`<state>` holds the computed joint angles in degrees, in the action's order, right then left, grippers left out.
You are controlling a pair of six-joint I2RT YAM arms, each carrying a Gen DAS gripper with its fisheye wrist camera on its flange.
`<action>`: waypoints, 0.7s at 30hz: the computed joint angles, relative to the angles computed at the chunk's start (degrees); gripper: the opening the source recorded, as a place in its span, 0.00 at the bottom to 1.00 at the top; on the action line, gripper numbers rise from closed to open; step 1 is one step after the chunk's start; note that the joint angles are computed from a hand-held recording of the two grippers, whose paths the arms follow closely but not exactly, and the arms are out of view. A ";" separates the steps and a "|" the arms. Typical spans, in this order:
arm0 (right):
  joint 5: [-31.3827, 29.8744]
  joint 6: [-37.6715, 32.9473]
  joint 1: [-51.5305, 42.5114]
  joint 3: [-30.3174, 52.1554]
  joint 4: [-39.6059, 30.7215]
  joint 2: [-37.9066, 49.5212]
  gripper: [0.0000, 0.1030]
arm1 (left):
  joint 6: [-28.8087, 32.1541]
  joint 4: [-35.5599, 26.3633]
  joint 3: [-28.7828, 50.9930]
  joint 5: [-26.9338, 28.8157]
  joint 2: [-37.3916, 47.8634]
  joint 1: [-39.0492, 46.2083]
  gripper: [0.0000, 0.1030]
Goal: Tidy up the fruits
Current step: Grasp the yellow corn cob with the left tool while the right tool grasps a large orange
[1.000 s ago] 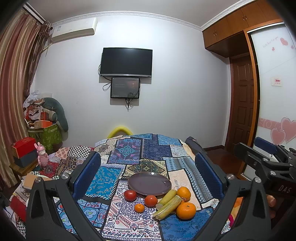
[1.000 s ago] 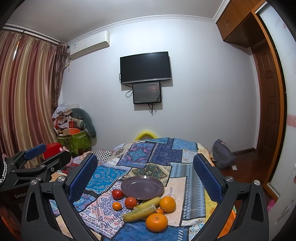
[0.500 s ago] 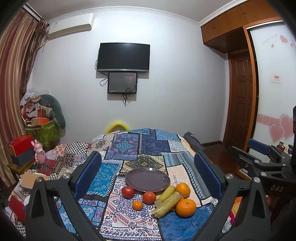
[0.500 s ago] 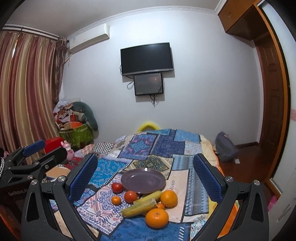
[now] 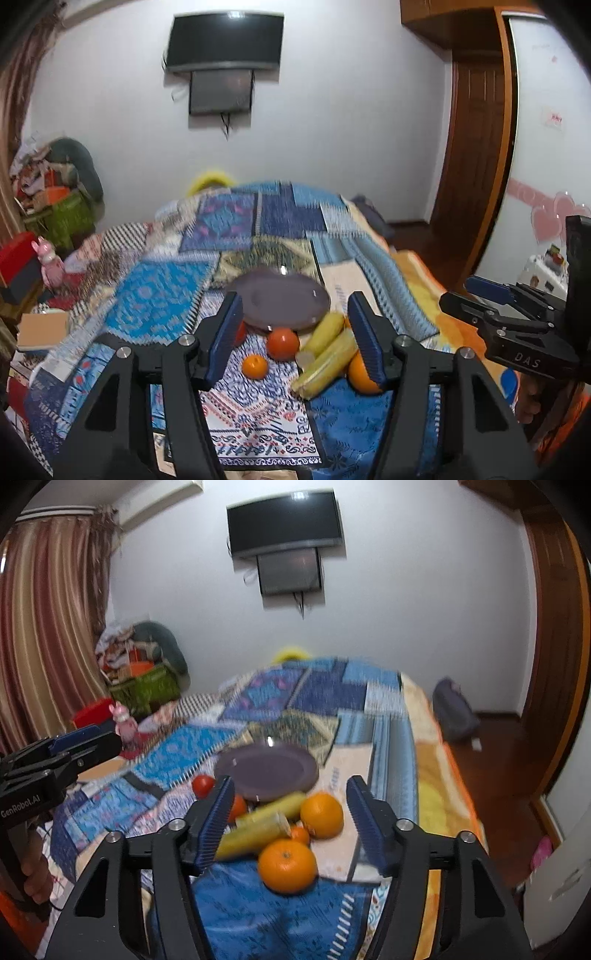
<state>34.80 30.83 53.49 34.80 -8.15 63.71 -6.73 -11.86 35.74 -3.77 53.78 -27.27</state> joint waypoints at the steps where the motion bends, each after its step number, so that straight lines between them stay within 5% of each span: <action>1: -1.83 0.41 -1.03 -0.21 -0.27 0.42 0.53 | 0.37 0.51 0.17 0.75 2.02 0.26 0.55; 12: -18.88 0.64 -9.84 -2.69 3.61 10.00 0.51 | 2.38 6.97 2.22 6.13 22.76 0.32 0.55; 21: -26.13 -0.54 -13.12 -1.43 7.95 18.15 0.51 | 4.35 7.20 7.21 9.77 35.05 0.17 0.55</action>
<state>8.67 30.29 40.37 33.36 -0.19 81.86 -2.38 -4.65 42.95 6.00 88.83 -27.10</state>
